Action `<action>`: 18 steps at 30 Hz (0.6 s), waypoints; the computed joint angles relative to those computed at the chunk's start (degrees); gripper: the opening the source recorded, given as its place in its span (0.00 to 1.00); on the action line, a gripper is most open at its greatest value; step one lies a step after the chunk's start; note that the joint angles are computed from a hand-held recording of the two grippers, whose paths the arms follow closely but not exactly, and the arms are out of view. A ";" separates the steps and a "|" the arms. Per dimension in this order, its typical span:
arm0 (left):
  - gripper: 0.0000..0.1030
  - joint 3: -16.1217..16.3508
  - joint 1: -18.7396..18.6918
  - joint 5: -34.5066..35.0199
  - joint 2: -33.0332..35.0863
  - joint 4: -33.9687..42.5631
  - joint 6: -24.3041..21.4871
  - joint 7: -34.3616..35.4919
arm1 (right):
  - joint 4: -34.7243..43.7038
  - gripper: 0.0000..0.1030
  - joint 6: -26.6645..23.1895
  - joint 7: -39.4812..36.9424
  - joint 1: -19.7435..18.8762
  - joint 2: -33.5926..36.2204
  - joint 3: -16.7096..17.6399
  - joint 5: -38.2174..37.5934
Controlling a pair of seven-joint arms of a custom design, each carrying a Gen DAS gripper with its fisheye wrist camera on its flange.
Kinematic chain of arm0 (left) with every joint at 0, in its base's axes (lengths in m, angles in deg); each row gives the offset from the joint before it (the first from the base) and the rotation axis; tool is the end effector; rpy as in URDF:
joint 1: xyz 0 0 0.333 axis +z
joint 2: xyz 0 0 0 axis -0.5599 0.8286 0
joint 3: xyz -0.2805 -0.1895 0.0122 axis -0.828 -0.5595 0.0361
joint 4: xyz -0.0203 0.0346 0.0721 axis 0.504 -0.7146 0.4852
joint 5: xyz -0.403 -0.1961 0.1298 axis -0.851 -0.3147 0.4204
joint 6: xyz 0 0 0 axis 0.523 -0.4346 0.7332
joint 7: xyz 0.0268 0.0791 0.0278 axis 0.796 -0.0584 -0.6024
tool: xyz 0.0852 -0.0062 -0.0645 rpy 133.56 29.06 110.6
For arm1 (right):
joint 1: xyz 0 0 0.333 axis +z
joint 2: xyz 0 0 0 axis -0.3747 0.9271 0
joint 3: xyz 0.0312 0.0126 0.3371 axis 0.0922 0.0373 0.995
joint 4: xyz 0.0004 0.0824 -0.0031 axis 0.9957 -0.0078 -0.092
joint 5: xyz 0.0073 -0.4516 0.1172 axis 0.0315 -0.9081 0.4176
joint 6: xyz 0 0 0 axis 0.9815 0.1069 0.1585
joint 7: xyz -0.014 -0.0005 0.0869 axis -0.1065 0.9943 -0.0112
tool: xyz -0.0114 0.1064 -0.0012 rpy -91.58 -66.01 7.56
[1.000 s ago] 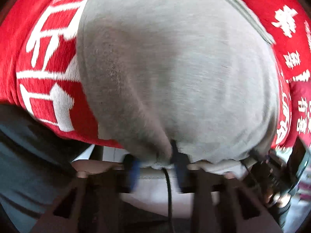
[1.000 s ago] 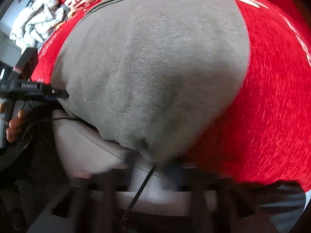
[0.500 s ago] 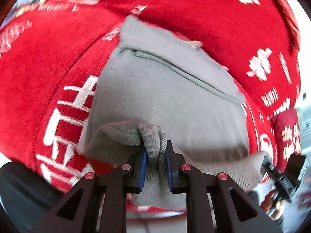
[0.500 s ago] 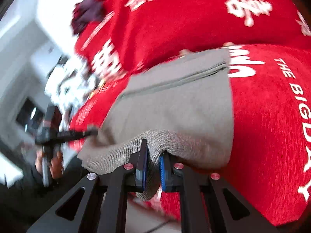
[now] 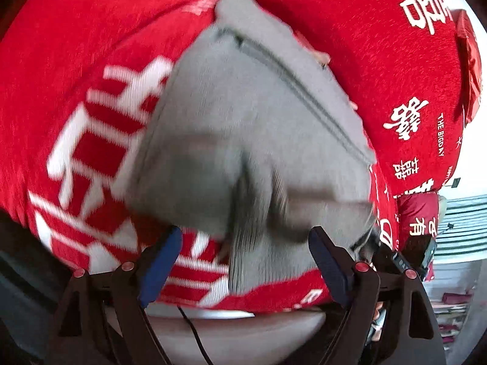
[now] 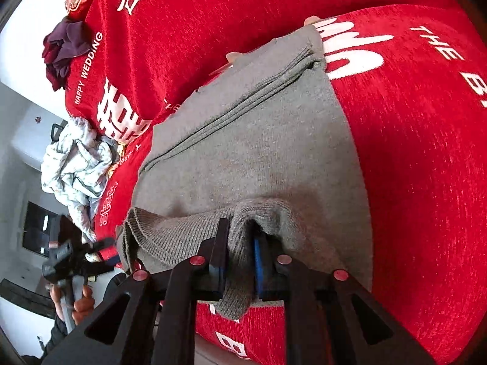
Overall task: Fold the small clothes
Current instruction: 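Lift the held edge and fold the sweater over onto itself with both grippers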
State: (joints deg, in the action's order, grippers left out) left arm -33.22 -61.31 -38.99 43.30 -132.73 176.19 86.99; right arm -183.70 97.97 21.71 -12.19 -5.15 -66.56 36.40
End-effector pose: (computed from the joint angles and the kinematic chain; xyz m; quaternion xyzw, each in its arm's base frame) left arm 0.3523 -0.2049 0.4843 0.8722 -0.3598 0.3168 0.0974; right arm 0.6201 0.1543 0.4538 -0.7503 0.5371 0.1718 0.3450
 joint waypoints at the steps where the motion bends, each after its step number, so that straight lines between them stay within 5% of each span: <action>1: 0.83 0.83 -1.41 -1.60 0.56 -0.32 0.89 0.05 | -0.06 0.16 0.41 -0.27 0.07 0.01 0.08 -0.08; 8: 0.83 -1.47 -0.67 -0.05 1.94 1.55 2.42 -1.86 | -0.80 0.16 2.24 -0.75 0.78 -0.95 0.40 -1.95; 11: 0.83 -0.53 -2.68 -1.03 3.16 1.78 5.79 -1.32 | -0.76 0.16 2.45 -0.52 0.94 -0.96 0.36 -2.16; 15: 0.79 0.27 -3.31 -0.92 6.46 3.95 4.72 0.42 | -0.90 0.16 3.15 0.01 1.24 -0.98 0.48 -2.78; 17: 0.41 1.86 -5.32 -3.33 6.78 3.57 6.69 2.16 | -0.73 0.16 2.89 0.65 1.26 -0.94 0.44 -3.22; 18: 0.33 2.40 -5.78 -3.50 7.09 3.97 6.31 3.57 | -0.43 0.18 2.29 1.16 1.22 -0.82 0.38 -3.69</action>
